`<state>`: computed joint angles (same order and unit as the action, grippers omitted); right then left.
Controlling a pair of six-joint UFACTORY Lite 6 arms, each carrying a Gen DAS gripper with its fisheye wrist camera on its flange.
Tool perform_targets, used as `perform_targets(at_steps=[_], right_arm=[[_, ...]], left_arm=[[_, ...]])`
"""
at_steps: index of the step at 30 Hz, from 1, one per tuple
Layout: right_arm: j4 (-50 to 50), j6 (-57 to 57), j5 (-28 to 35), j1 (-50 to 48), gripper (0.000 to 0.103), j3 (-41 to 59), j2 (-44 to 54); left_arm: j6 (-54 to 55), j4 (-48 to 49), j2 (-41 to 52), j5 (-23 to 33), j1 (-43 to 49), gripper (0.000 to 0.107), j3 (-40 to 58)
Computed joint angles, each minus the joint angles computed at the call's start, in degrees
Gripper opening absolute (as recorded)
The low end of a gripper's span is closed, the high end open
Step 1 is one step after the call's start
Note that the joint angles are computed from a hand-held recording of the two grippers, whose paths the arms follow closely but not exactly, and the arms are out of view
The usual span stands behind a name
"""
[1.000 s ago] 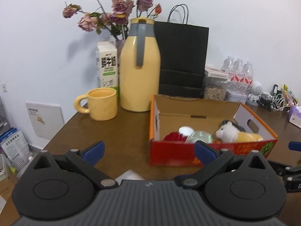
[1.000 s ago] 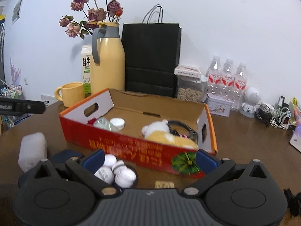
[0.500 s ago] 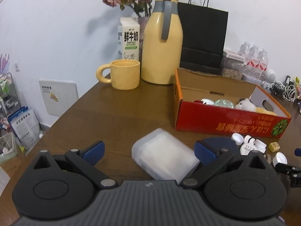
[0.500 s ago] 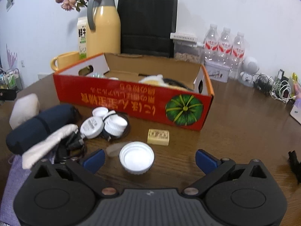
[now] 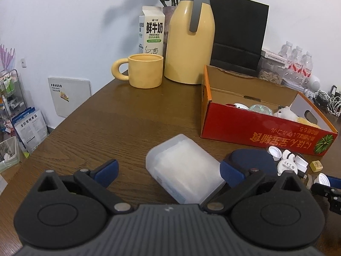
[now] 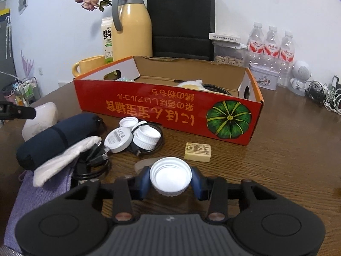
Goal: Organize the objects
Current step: 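Grasp the white bottle cap with the right gripper while the left grasps the clear plastic box, then lift the bottle cap with the right gripper while the left lifts the plastic box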
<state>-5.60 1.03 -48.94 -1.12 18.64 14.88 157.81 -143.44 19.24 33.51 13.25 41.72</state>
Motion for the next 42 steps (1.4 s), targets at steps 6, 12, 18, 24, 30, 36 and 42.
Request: perform_targets(at_steps=[6,12,18,24,30,36,42], right_arm=[[0.45,0.35,-1.91,-0.72,0.039,-0.50,0.32],[0.48,0.90,-2.06,-1.41,0.039,-0.34,0.53],[2.47,0.71,-1.91,-1.03,0.039,-0.06,0.79],[5.76,0.29,-1.24,-0.42,0.039,0.50,1.18],[9.03,-0.62,-1.27,0.25,0.039,0.90,1.67],[11.42,-1.28,-1.18,1.38,0.039,1.37,2.05],[12.00,-1.28,-1.09,1.69,0.039,1.42,2.04]], left_arm=[[2.45,-2.00,0.96,0.27,-1.24,0.103,0.67],[2.70,4.79,2.36,3.05,2.04,0.103,1.79],[2.00,16.27,3.99,7.91,6.69,0.103,2.51],[3.09,22.27,6.95,9.45,7.43,0.103,5.38],[3.42,25.04,11.29,8.40,6.10,0.103,10.36],[3.01,25.72,15.50,6.50,4.03,0.103,15.47],[0.92,25.22,18.79,6.00,2.61,0.103,18.67]])
